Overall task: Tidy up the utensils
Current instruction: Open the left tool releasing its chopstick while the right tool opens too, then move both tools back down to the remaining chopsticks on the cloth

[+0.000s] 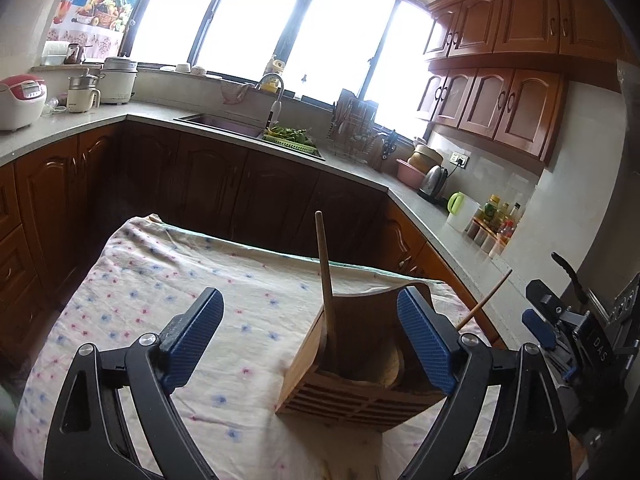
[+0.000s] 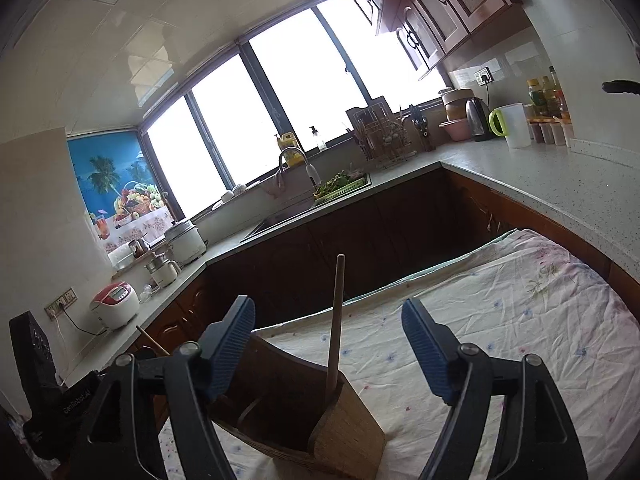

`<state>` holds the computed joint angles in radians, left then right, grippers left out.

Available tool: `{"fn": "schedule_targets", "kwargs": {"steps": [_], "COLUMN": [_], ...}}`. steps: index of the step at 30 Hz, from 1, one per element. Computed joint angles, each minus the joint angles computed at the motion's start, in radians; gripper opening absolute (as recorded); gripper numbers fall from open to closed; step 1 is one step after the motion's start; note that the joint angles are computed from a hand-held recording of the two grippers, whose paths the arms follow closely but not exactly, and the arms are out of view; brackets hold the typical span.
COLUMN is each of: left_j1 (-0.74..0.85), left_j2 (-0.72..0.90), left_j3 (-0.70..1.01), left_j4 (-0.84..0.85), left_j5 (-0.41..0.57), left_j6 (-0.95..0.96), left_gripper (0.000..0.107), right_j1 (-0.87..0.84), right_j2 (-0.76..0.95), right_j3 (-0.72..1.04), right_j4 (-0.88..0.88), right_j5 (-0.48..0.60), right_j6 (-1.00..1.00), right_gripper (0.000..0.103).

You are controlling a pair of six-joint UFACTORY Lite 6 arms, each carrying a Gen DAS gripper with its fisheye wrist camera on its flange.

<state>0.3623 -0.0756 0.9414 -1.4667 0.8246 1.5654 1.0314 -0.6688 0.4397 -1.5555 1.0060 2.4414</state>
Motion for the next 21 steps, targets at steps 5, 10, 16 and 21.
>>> {"fn": "schedule_targets", "kwargs": {"steps": [5,10,16,21], "left_j1": [0.11,0.271,0.547,0.746], "left_j2": [-0.106,-0.215,-0.349,-0.407], "left_j3": [-0.131,-0.27,-0.402,-0.479], "left_j4": [0.117,0.242,0.387,0.506], "left_j5": [0.035,0.129,0.328,0.438], "left_j6": [-0.011,-0.007,0.083,0.195], "left_gripper": [0.097,0.097,0.097,0.097], "right_j1": [0.297,0.728,1.154,1.3], "right_j2": [-0.133,-0.183,0.045,0.32], "right_j3": [-0.064,-0.116,-0.045,0.085], "right_j4": [0.16,0.356,0.625,0.797], "right_j5": [0.254,0.586,0.806,0.78], "right_j6": [-0.046,0.104,0.419,0.562], "right_gripper": [0.1,0.1,0.1,0.1]}}
